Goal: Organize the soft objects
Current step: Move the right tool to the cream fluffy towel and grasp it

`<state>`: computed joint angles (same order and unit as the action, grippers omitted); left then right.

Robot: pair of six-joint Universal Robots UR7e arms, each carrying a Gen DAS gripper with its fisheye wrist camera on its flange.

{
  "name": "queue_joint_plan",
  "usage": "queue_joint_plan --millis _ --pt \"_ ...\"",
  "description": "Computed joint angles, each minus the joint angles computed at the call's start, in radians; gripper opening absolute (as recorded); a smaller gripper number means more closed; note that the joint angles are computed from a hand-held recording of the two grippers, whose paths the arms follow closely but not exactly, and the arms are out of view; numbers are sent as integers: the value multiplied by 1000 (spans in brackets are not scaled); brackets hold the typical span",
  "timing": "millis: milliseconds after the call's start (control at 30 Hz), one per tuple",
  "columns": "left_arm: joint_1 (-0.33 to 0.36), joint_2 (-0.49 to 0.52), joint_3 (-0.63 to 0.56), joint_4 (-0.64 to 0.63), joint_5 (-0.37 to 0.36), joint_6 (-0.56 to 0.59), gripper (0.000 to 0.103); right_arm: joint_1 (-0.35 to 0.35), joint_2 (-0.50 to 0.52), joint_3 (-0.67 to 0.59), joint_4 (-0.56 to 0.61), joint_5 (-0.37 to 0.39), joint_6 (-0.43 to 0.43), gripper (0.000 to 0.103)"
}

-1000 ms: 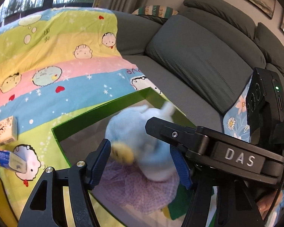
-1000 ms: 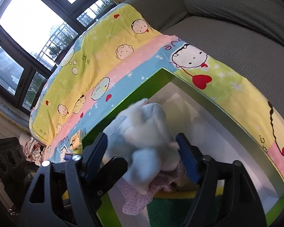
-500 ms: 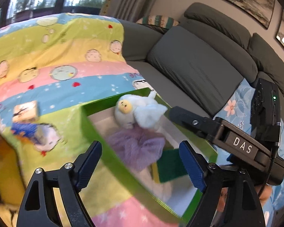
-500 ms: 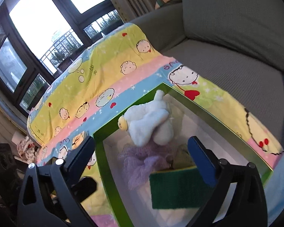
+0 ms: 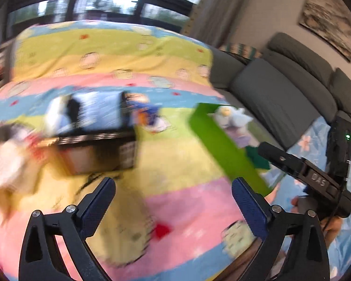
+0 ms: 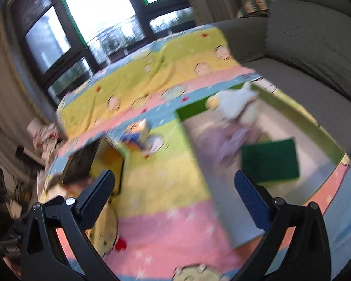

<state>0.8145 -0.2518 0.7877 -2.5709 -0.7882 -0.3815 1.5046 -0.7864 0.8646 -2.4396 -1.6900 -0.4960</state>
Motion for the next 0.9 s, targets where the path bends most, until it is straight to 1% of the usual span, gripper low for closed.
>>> queue_joint_plan --millis 67,133,167,200,267,300,333,400,433,467,500,533,567,633,700,733,767,833,900 --pt "-5 -74 141 -42 52 -66 100 7 -24 59 17 11 -19 102" --pt "-9 -160 298 -77 118 -165 100 15 -34 84 70 22 -23 102" --pt "-10 -193 355 -95 136 -199 100 20 -35 90 108 29 -25 102" --pt "-11 -221 402 -104 152 -231 100 26 -33 94 140 35 -29 102" --pt "-13 -287 507 -102 220 -335 99 38 -35 110 193 53 -43 102" --pt "-14 -307 540 -104 242 -371 99 49 -31 114 226 66 -47 102" --pt "-14 -330 582 -128 263 -404 99 57 -26 114 248 74 -51 101" --pt "-11 -367 647 -168 274 -453 99 83 0 96 300 81 -52 101" --pt "-9 -385 678 -182 284 -483 99 97 15 85 325 79 -52 100" --pt "-8 -398 700 -193 290 -492 98 115 43 56 362 77 -50 98" --pt "-5 -412 721 -197 300 -502 97 127 53 52 374 74 -46 97" --pt "-4 -420 728 -181 309 -518 93 145 75 33 401 70 -37 96" --pt "-1 -428 735 -162 315 -538 89 163 111 -13 448 72 -27 95" --pt "6 -443 753 -162 309 -562 88 188 169 -85 508 77 -11 93" --pt "12 -454 775 -204 291 -565 80 217 239 -166 556 64 -5 88" --pt "14 -462 785 -201 284 -575 70 230 269 -194 562 47 -4 86" --pt "17 -469 792 -189 278 -592 66 247 314 -240 571 12 -2 83" --pt "19 -484 809 -164 277 -622 66 264 362 -289 593 -39 -4 79" --pt "19 -498 832 -174 273 -630 66 274 424 -377 660 -76 -9 72"
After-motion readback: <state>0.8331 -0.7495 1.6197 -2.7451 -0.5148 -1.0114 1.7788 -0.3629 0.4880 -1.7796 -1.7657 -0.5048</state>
